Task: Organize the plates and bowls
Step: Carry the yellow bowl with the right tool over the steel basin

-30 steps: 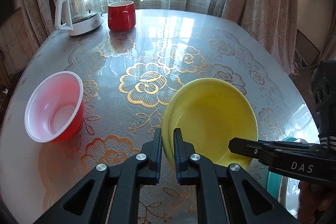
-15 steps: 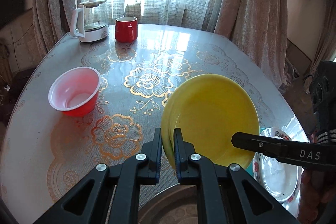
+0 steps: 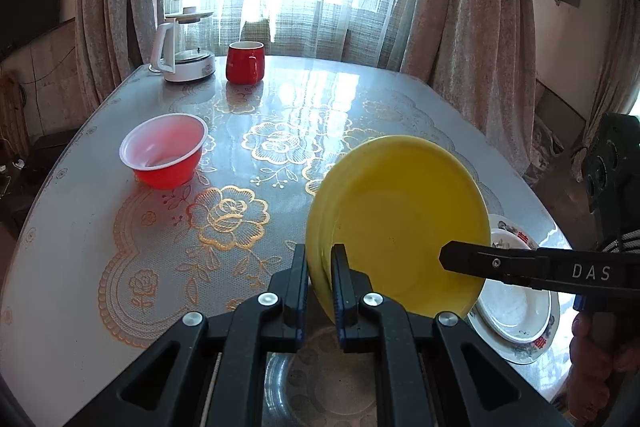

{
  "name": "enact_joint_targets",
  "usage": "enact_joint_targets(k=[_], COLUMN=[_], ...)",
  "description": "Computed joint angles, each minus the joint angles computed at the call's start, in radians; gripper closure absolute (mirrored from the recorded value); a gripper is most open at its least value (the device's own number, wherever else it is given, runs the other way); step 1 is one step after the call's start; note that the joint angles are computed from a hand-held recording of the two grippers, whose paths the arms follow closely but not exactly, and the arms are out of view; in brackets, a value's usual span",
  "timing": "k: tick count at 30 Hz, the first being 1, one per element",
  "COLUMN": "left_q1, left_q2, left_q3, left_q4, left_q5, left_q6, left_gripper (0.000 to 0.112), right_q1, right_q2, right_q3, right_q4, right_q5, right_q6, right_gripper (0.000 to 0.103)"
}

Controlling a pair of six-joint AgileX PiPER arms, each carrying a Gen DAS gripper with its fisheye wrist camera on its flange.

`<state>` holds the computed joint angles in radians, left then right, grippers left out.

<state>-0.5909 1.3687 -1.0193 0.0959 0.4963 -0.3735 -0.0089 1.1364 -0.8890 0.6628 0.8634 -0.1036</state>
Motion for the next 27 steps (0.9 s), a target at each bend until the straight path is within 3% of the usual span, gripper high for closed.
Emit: enact_joint_targets(k=[8,14,27], left_q1=[-0.057,-0.087,-0.069], left_q2=[-0.073,-0.123,-0.149], left_q3=[0.098,0.156,0.242], left_q4=[0.105,0.158,0.088], left_q5=[-0.002,0.005,-0.011], left_q6=[-0.114,-0.174,-0.130], left_gripper=[0.101,0.101,0.101], right_q1=[0.049,0.166,0.339], right_q2=[-0.072,-0.125,-0.129], right_q3=[0.095,0.115,0.145], right_q4=[-0.029,-0.169,-0.368], right_q5=[-0.044,-0.097,-0.126], right_q6=[0.050,0.200,0.421], right_gripper=[0.090,0.090,0.088])
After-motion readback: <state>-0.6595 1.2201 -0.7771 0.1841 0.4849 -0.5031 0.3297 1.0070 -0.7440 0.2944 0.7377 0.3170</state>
